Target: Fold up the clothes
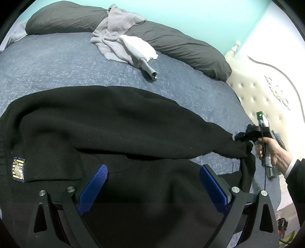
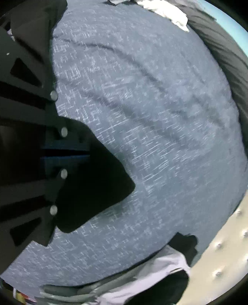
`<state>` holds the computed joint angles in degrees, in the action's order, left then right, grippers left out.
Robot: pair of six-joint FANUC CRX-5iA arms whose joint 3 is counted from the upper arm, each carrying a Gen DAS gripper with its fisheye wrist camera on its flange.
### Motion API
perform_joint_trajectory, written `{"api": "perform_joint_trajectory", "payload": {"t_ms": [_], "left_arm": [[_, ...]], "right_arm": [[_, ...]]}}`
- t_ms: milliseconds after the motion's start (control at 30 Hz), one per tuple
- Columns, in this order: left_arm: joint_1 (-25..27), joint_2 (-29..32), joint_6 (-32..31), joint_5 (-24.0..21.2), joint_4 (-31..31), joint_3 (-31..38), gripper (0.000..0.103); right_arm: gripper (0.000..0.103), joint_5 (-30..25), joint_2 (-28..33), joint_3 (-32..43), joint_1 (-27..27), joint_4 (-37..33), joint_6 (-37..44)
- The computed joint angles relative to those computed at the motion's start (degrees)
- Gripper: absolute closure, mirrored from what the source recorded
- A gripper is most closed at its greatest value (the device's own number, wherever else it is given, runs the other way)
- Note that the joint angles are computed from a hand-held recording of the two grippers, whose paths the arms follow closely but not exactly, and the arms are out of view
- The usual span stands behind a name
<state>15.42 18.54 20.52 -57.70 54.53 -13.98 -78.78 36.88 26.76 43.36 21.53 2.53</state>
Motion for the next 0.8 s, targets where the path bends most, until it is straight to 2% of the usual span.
{"api": "perform_joint_trajectory", "payload": {"t_ms": [167,300,467,633,733,800], "left_arm": [[-0.1,-0.1,-0.1,0.0,0.0,0.0,0.004],[-0.1,-0.2,-0.4,0.1,0.3,-0.2,0.004],[-0.2,-0.2,-0.5,0.3,0.1,-0.2,0.004],[-0.2,-0.2,-0.2,0.4,0.0,0.0,0.004],[-0.2,-0.2,-0.4,0.4,0.1,-0.1,0.004],[-0.1,-0.3,-0.4,0.2,0.0,-0.2,0.004]], "right_arm": [[0.101,6.8,-5.6,-7.5,1.6,9.3,-6.8],[0.101,8.6,-8.4,-10.3,1.8,12.2,-8.0],[0.101,13.0,-12.7,-16.5,2.7,19.9,-15.3],[0.101,20.9,-17.8,-24.9,2.5,35.3,-24.9],[0.101,22.1,-19.1,-27.5,2.4,36.4,-25.5],[0.101,22.4,-19.3,-28.9,2.0,32.8,-24.2]]}}
